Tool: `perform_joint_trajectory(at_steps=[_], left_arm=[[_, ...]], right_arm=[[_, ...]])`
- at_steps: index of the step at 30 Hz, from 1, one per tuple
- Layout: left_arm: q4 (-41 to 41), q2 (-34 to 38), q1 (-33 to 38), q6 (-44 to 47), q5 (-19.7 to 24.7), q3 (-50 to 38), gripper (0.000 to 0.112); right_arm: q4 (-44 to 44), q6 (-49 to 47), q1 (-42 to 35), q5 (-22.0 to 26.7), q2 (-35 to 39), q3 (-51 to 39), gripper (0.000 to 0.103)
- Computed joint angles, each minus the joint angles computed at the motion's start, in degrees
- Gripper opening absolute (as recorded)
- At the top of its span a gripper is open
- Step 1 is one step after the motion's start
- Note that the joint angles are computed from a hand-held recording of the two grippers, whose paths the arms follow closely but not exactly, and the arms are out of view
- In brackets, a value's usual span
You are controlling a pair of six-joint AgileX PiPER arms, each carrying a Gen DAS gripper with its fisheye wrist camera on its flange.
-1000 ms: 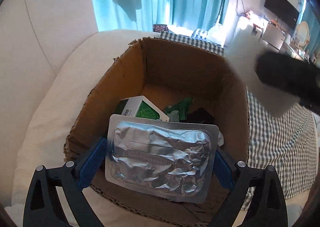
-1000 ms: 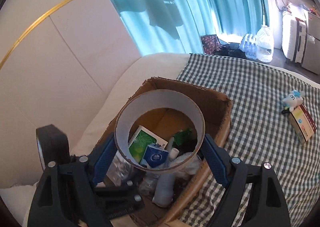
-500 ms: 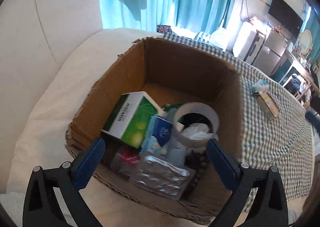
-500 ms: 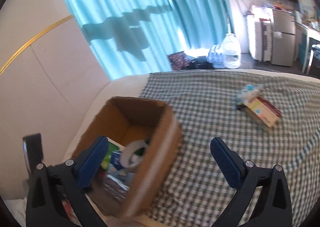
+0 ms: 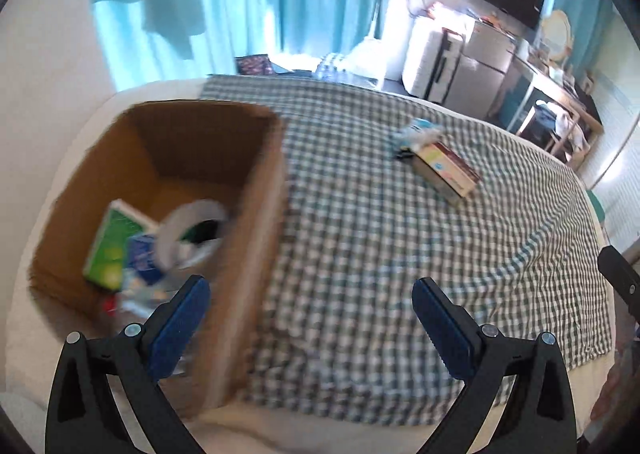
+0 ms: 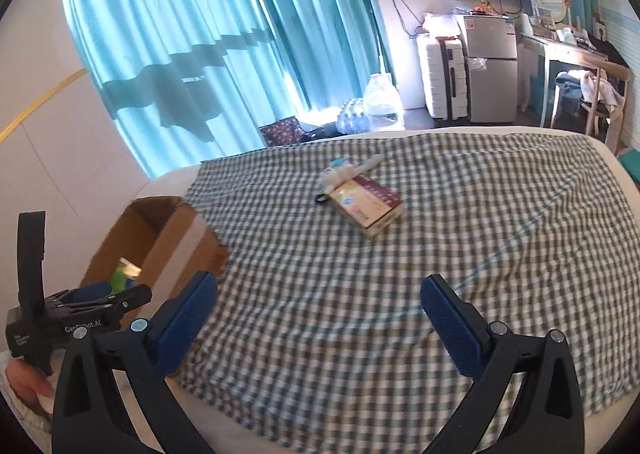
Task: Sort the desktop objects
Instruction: 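Move both tools back over the cloth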
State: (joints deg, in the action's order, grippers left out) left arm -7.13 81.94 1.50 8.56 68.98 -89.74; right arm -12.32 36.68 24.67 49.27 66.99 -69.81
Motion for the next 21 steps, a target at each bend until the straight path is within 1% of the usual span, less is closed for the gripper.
perform_joint_trajectory(at_steps=[1,3,4,5,7,8,10,11,12,15,17,18,20,21], left_arm=[[2.5,1.2,-3.7,-3.2,-1.1,0.1,0.103],[5.1,3.3,-7.7,-7.0,-3.0,0.1,0.103],[6.8,5.7,-10.1,-9.3,-3.9,-0.8,0.103],[7.7,7.2,-11.4,-10.7,-4.5,-1.3,0.103],[9.5,12.6,-13.9,-13.4,-5.1,-4.8,0.103],[9.8,14.6,-14.1,-13.8,-5.3,-6.3,0.103],[10.2,19.5,-14.8,-14.9,-5.6,-10.2,0.103],[11.0,21.7,-15.4,-16.1,-5.7,-12.2,0.103],[11.5,23.9,-15.6,-16.7,-5.5,-14.4,0.103],[14.9,31.4,-16.4,-18.6,-3.1,-23.2,0.103],[16.2,34.6,-16.4,-18.6,-2.7,-26.7,0.103],[16.8,36.3,-16.3,-18.6,-2.2,-28.6,0.103],[16.9,39.3,-15.6,-18.5,-1.3,-31.6,0.103],[16.8,40.6,-15.3,-18.5,-1.1,-32.8,0.103]], right_arm=[[1.3,-3.2,-2.3,-0.4,0.5,0.0,0.102],[3.4,-9.2,-5.8,-1.6,1.9,0.0,0.102],[4.6,-11.8,-7.2,-2.3,2.7,0.0,0.102],[7.7,-16.7,-9.7,-3.6,4.0,0.1,0.102],[13.7,-25.1,-13.7,-5.9,7.3,-0.3,0.102],[16.5,-29.8,-15.5,-7.4,10.0,-0.9,0.102],[18.9,-35.2,-16.9,-8.2,15.6,-4.1,0.102],[20.3,-38.8,-17.5,-9.1,19.9,-6.9,0.102],[20.6,-40.1,-17.5,-9.5,22.5,-8.5,0.102],[24.3,-45.4,-18.6,-8.6,33.4,-17.4,0.102],[27.3,-49.0,-19.6,-5.9,40.8,-24.5,0.102],[26.4,-49.0,-19.6,-4.7,44.1,-27.9,0.102],[24.2,-48.1,-19.5,-3.9,48.8,-32.1,0.102],[25.6,-48.9,-20.2,-1.9,51.4,-35.0,0.102]])
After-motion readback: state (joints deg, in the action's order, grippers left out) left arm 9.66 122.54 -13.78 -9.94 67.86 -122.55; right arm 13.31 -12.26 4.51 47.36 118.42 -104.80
